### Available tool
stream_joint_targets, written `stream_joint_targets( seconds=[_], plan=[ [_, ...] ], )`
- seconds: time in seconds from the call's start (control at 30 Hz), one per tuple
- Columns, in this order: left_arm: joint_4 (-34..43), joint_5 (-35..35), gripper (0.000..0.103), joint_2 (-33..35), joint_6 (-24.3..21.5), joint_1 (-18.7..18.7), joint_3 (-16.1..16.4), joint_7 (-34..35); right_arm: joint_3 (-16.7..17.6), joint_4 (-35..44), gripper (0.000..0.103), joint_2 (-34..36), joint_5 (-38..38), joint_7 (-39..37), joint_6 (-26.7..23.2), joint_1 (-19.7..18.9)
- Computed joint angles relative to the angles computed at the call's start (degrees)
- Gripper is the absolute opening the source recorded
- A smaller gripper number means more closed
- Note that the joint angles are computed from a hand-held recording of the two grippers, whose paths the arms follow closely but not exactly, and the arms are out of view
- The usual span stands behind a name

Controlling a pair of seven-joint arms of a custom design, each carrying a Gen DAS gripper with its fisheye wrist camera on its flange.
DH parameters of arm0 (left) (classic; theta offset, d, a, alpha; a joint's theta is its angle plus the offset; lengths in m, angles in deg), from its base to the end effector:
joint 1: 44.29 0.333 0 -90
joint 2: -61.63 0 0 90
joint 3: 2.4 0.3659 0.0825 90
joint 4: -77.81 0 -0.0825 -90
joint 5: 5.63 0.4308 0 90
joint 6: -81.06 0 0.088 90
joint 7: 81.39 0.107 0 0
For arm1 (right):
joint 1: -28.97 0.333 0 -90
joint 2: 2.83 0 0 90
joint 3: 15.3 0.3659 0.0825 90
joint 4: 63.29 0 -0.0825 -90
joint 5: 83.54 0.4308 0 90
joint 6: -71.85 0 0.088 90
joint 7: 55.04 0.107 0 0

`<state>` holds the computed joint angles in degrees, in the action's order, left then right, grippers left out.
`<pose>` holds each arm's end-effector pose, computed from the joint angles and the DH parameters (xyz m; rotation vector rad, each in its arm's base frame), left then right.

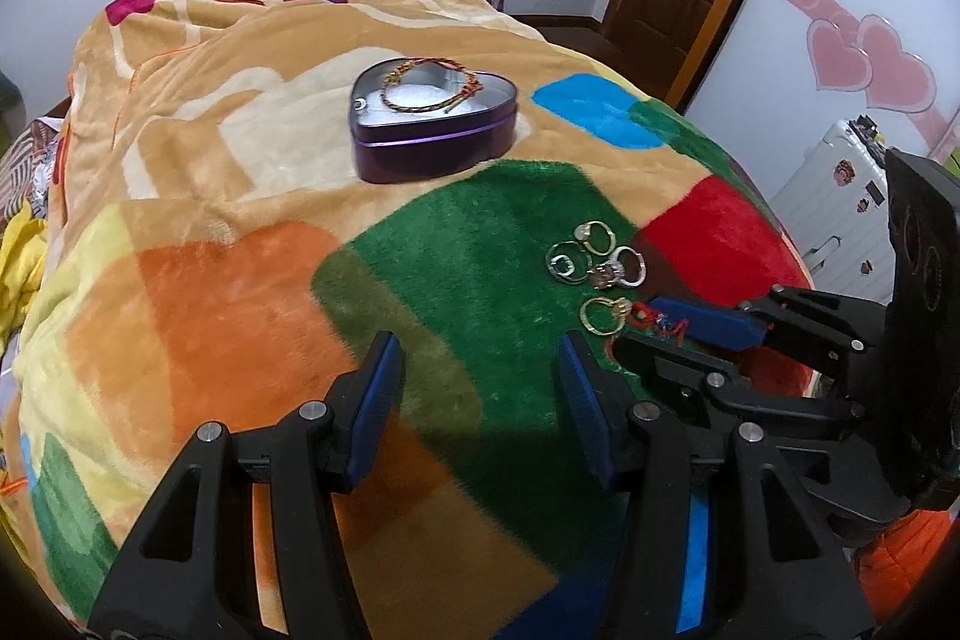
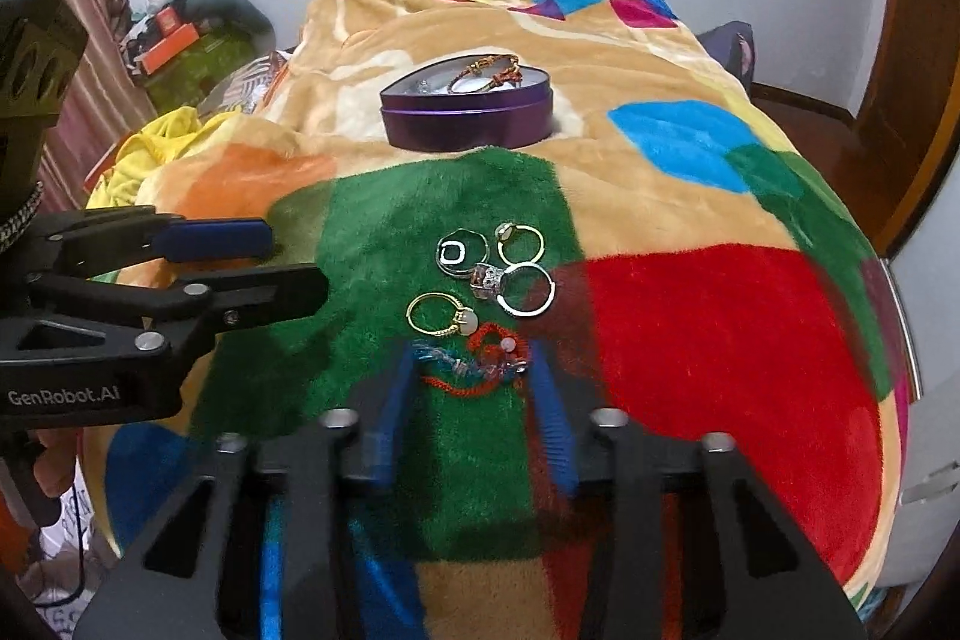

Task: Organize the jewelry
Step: 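Grasp the red beaded strand with the right tool while the left tool grasps a gold ring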

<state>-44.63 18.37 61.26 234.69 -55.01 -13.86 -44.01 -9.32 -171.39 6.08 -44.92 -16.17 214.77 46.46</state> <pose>0.5679 -0.2455 0.4931 -2.0986 1.7050 -0.6945 0.6308 0.2661 0.5012 -2.3004 0.8768 -0.1177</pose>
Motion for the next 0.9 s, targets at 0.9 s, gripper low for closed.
stream_joint_targets(
  seconds=[0.9],
  plan=[
    [6.77,-6.08,0.019,7.37,1.22,-0.63,-1.42,8.47,-1.24,1.55,0.006,-0.6,3.91,2.2,2.59,-2.94]
  ],
)
